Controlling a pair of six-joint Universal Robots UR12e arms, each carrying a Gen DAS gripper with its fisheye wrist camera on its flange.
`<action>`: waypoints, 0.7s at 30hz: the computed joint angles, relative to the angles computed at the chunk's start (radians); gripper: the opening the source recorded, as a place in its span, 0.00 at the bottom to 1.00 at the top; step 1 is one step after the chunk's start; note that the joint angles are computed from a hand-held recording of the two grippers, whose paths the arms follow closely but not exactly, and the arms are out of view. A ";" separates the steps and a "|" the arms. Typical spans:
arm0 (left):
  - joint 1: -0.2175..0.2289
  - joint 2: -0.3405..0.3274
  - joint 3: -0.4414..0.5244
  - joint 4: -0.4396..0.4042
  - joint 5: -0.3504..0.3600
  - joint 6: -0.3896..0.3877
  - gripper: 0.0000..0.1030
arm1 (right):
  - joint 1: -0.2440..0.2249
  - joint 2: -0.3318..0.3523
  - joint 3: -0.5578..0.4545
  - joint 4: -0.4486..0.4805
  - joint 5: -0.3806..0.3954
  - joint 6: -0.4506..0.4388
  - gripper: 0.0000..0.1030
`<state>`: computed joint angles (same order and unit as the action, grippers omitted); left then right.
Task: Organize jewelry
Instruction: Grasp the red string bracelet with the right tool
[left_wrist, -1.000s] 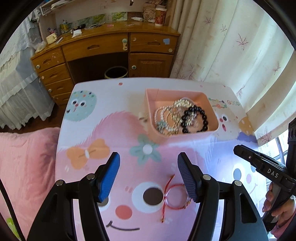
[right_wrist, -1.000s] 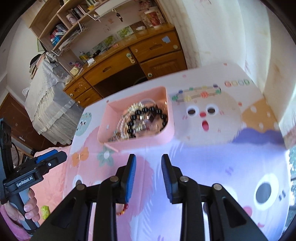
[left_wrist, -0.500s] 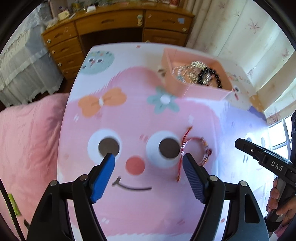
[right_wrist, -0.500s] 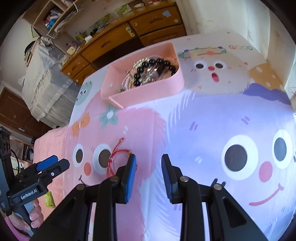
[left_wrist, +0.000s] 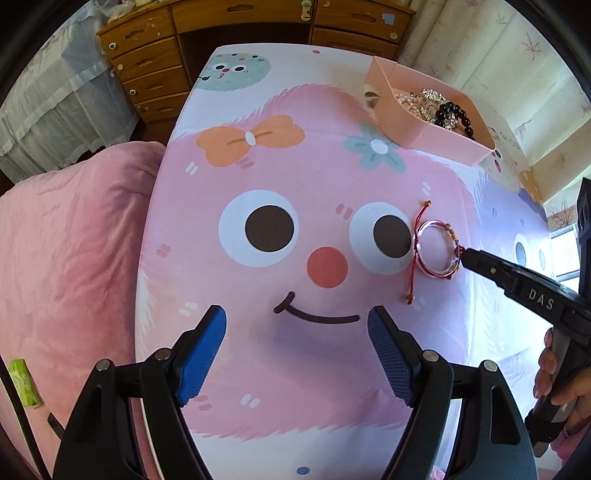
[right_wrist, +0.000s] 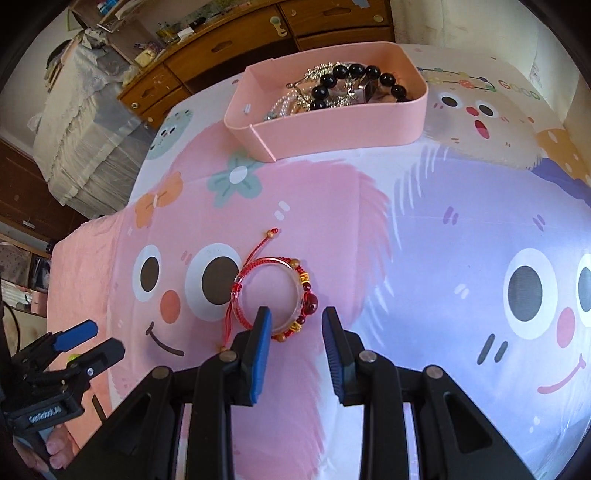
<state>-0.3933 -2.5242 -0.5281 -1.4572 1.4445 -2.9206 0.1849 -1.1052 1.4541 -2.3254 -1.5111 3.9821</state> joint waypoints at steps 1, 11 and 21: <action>0.000 -0.002 0.003 -0.001 0.008 0.011 0.75 | 0.001 0.003 -0.004 0.003 -0.001 0.005 0.27; 0.016 -0.069 0.131 -0.091 -0.006 0.061 0.75 | 0.017 0.039 -0.081 0.147 -0.075 0.025 0.18; 0.027 -0.134 0.254 -0.157 -0.018 0.074 0.76 | 0.021 0.067 -0.133 0.239 -0.095 0.042 0.15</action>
